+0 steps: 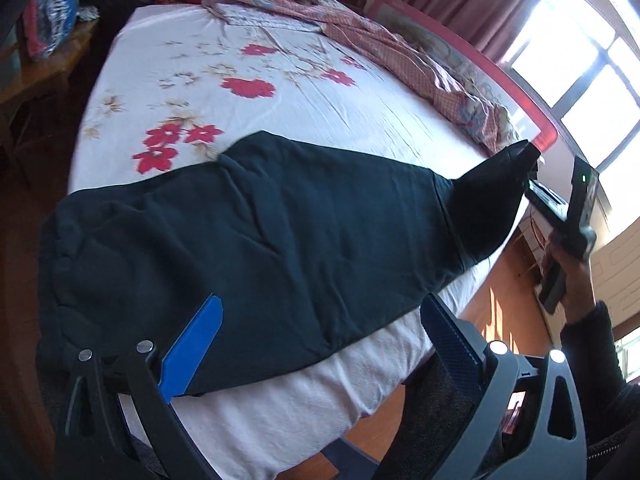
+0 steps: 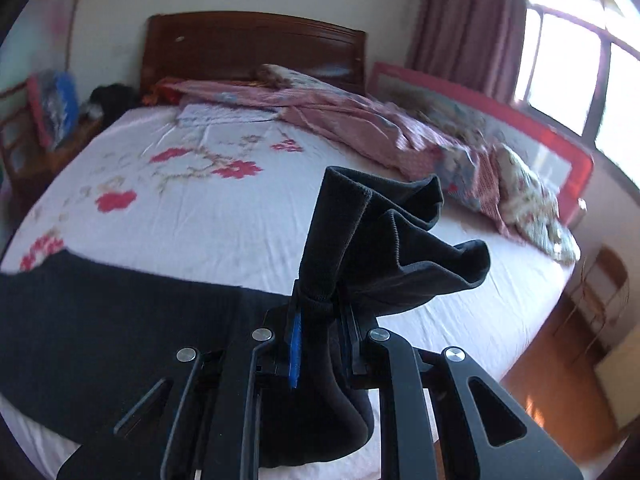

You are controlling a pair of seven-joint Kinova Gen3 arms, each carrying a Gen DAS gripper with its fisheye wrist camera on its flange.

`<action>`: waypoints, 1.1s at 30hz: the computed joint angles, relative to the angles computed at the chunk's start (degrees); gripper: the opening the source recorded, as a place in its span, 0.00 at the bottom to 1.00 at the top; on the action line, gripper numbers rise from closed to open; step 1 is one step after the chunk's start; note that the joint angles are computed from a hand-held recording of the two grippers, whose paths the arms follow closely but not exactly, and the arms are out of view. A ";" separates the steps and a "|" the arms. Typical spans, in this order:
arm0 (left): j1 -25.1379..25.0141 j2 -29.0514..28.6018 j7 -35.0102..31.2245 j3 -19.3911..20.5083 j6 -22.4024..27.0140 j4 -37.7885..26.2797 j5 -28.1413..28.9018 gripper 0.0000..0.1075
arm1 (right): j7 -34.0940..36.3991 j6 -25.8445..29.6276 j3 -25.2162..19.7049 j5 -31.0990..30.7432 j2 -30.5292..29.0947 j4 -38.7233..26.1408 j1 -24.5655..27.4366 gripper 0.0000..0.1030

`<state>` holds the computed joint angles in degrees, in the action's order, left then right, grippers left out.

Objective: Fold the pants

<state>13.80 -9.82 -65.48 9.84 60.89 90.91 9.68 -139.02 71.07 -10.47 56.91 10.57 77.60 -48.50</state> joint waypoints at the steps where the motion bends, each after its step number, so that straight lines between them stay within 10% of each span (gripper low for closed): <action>1: -0.52 -0.87 0.19 -0.72 -0.01 0.83 -0.07 0.93 | 2.33 2.33 -1.32 2.33 2.33 -0.17 -2.65 0.14; 7: -3.25 -4.52 1.28 -3.86 0.45 6.03 2.16 0.93 | 10.89 6.96 -1.43 11.99 15.04 4.87 -15.57 0.14; 16: -4.34 -5.33 0.87 -4.79 -0.70 9.71 5.95 0.93 | 10.23 5.70 6.96 12.98 12.64 1.43 -23.93 0.14; 23: -4.31 -5.79 -0.60 -4.23 -0.15 9.13 6.04 0.93 | 16.43 -2.22 -3.39 -1.37 5.11 2.86 -15.51 0.51; 29: -5.68 -6.80 0.30 -6.20 -0.50 11.37 7.93 0.93 | 4.31 -1.37 0.69 -11.34 1.46 -3.65 -3.62 0.52; 33: -7.63 -8.94 1.63 -6.44 0.19 11.66 5.22 0.93 | 9.08 -1.41 1.46 -8.67 6.84 -2.27 -4.00 0.52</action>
<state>6.17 -18.76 -63.85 3.41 61.07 102.57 14.90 -129.94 69.67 -9.00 48.24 17.41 75.33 -52.49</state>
